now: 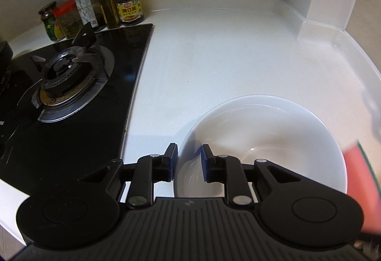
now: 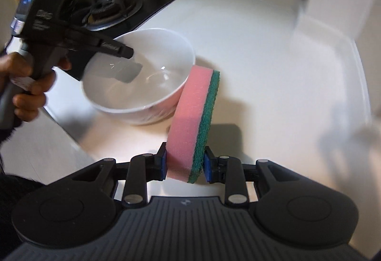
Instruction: Clean bowl
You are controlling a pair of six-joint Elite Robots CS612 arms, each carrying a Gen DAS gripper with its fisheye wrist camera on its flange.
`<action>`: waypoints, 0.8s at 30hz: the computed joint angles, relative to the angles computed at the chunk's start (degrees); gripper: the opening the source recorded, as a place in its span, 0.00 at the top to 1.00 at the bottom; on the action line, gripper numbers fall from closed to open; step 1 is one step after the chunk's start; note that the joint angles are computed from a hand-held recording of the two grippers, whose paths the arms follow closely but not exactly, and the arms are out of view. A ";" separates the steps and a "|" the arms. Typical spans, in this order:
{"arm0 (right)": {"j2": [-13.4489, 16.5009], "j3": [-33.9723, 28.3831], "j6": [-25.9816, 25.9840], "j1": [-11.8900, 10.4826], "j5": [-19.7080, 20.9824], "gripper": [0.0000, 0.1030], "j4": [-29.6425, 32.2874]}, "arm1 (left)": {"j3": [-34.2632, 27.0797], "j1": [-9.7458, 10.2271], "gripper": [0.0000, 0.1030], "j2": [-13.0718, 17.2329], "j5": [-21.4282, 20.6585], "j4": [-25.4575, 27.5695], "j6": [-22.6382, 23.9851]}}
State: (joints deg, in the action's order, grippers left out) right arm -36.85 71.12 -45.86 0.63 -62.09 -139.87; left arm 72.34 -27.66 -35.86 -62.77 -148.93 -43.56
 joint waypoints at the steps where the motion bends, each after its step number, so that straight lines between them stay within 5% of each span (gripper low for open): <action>1: -0.59 1.46 1.09 -0.19 0.63 0.76 -0.62 | 0.04 -0.15 0.76 -0.07 0.38 0.50 -0.47; 19: -5.23 9.67 2.12 -1.52 9.08 0.76 0.11 | -2.83 -2.27 0.77 0.17 3.85 11.63 -10.45; 24: -2.34 5.69 8.20 -2.18 6.93 0.75 -5.14 | -5.41 -1.49 0.78 1.54 -3.80 10.73 -7.82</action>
